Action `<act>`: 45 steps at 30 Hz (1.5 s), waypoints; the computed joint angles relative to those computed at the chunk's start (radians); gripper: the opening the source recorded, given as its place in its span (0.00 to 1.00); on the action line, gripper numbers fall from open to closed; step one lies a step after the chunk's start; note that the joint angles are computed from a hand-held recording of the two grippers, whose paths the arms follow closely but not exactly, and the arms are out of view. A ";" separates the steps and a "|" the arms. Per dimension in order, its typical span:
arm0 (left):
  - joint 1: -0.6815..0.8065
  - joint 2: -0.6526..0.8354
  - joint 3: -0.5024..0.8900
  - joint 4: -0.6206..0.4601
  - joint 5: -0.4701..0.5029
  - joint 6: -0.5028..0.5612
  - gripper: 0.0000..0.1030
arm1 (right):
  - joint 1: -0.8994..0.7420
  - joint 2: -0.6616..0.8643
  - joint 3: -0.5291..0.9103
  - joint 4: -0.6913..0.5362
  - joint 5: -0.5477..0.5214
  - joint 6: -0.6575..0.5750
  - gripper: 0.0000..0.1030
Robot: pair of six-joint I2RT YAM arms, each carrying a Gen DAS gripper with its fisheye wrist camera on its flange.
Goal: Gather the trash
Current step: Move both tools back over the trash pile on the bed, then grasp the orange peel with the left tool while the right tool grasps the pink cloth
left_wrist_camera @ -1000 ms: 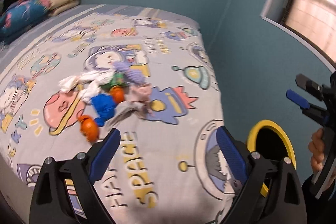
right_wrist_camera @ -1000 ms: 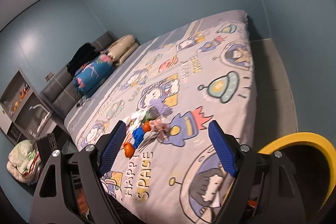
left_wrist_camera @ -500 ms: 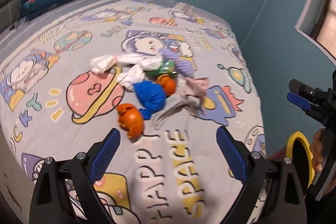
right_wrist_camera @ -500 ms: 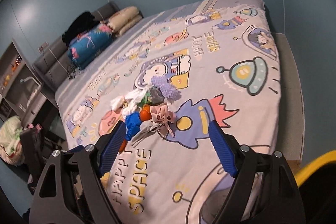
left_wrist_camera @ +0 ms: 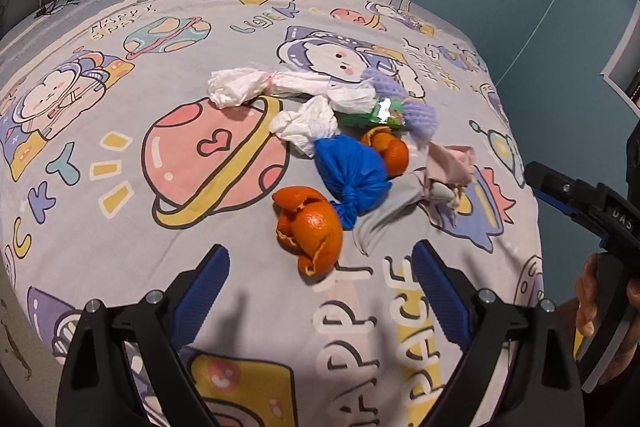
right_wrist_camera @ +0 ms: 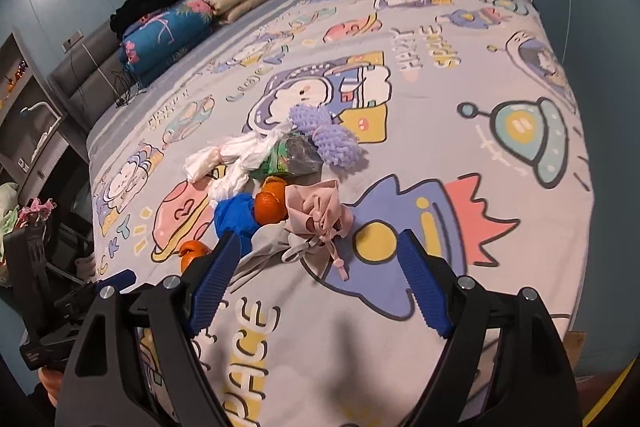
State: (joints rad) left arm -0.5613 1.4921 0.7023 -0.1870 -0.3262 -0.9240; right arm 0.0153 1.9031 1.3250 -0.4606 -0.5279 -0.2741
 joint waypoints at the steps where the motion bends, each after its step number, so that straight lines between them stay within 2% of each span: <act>1: 0.009 0.012 0.004 0.006 0.008 0.006 0.86 | 0.010 0.016 0.013 -0.004 0.018 0.003 0.74; 8: 0.062 0.085 0.018 0.055 0.059 0.023 0.85 | 0.056 0.100 0.093 -0.018 0.099 0.014 0.70; 12: 0.088 0.113 0.025 0.076 0.091 0.029 0.73 | 0.076 0.163 0.157 -0.065 0.109 0.014 0.68; 17: 0.115 0.148 0.037 0.101 0.125 0.035 0.63 | 0.102 0.205 0.199 -0.085 0.123 0.028 0.64; 21: 0.134 0.174 0.043 0.119 0.158 0.028 0.54 | 0.122 0.245 0.244 -0.112 0.141 0.038 0.54; 24: 0.136 0.195 0.052 0.126 0.179 0.019 0.50 | 0.132 0.276 0.278 -0.137 0.142 0.050 0.50; 27: 0.107 0.220 0.086 0.090 0.137 0.034 0.48 | 0.143 0.296 0.294 -0.149 0.157 0.056 0.43; 29: 0.104 0.229 0.094 0.087 0.139 0.040 0.41 | 0.146 0.302 0.296 -0.153 0.159 0.061 0.36; 31: 0.114 0.229 0.088 0.098 0.156 0.039 0.39 | 0.148 0.311 0.304 -0.161 0.159 0.068 0.32; 37: 0.091 0.223 0.106 0.068 0.131 0.057 0.29 | 0.155 0.299 0.289 -0.154 0.176 0.076 0.16; 45: 0.082 0.166 0.074 0.069 0.142 0.042 0.25 | 0.155 0.194 0.184 -0.099 0.204 0.054 0.13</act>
